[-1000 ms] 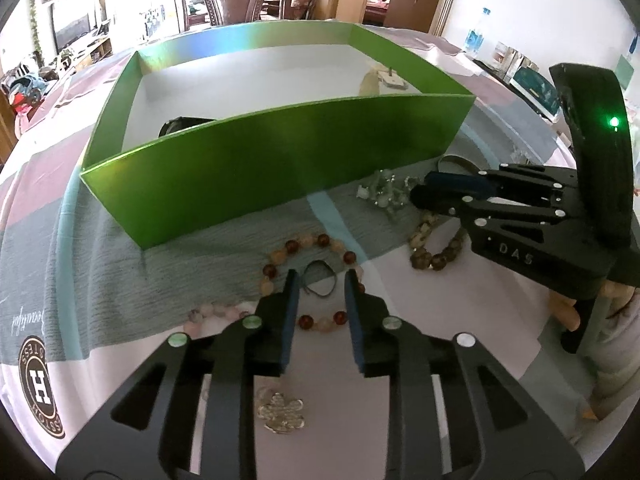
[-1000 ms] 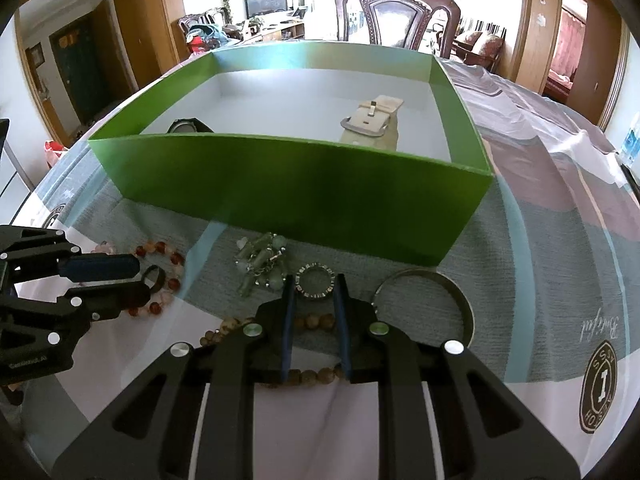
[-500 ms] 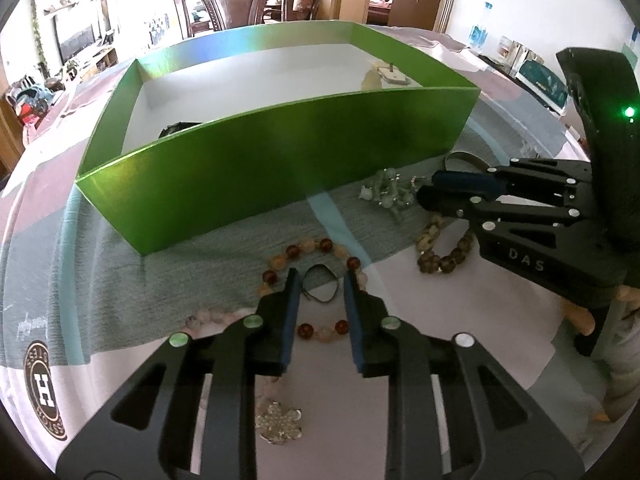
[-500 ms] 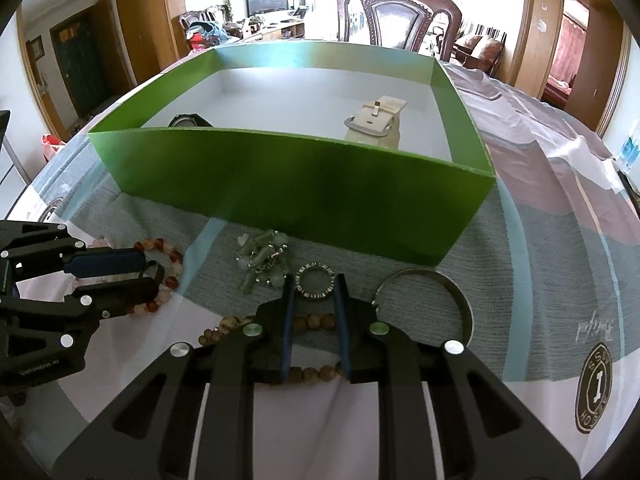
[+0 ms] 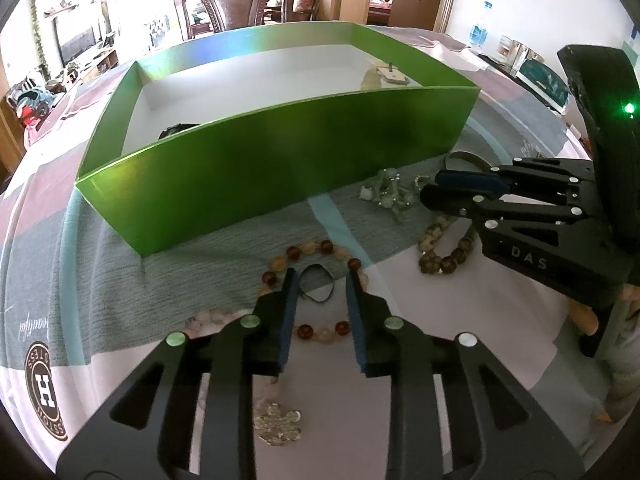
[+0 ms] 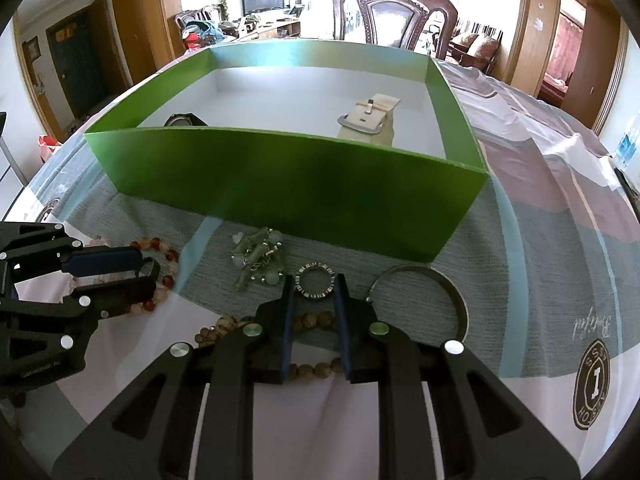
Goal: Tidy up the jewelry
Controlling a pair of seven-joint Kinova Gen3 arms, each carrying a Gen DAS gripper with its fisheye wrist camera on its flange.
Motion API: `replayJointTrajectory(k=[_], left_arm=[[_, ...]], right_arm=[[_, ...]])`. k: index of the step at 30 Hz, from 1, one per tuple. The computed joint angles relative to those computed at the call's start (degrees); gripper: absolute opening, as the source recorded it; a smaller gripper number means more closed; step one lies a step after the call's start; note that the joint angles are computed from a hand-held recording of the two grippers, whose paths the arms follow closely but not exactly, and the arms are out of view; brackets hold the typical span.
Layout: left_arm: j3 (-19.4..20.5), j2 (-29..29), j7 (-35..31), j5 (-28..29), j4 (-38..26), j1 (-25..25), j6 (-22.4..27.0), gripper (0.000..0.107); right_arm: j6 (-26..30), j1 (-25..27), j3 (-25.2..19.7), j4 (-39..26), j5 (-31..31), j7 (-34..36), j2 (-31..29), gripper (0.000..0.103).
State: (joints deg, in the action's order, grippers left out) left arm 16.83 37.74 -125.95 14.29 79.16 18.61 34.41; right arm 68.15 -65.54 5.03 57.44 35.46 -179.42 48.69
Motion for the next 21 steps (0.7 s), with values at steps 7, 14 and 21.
replayJointTrajectory(k=[7,14,21], left_arm=[[-0.53,-0.27,0.99,-0.56,0.28,0.68,-0.66,0.018],[0.56,-1.60,1.22,0.69,1.27,-0.90,-2.27,0.018],[1.24,-7.68,-0.55,3.40,2.79,-3.62,-3.12,0.018]], right_arm=[[0.04,0.04,-0.08,0.04,0.04,0.03,-0.06,0.019],[0.56,-1.68,1.12,1.36,2.26,-2.62,-1.10,0.019],[-2.38,-2.57,0.22,6.31,5.62,-7.88,-6.70,0.019]])
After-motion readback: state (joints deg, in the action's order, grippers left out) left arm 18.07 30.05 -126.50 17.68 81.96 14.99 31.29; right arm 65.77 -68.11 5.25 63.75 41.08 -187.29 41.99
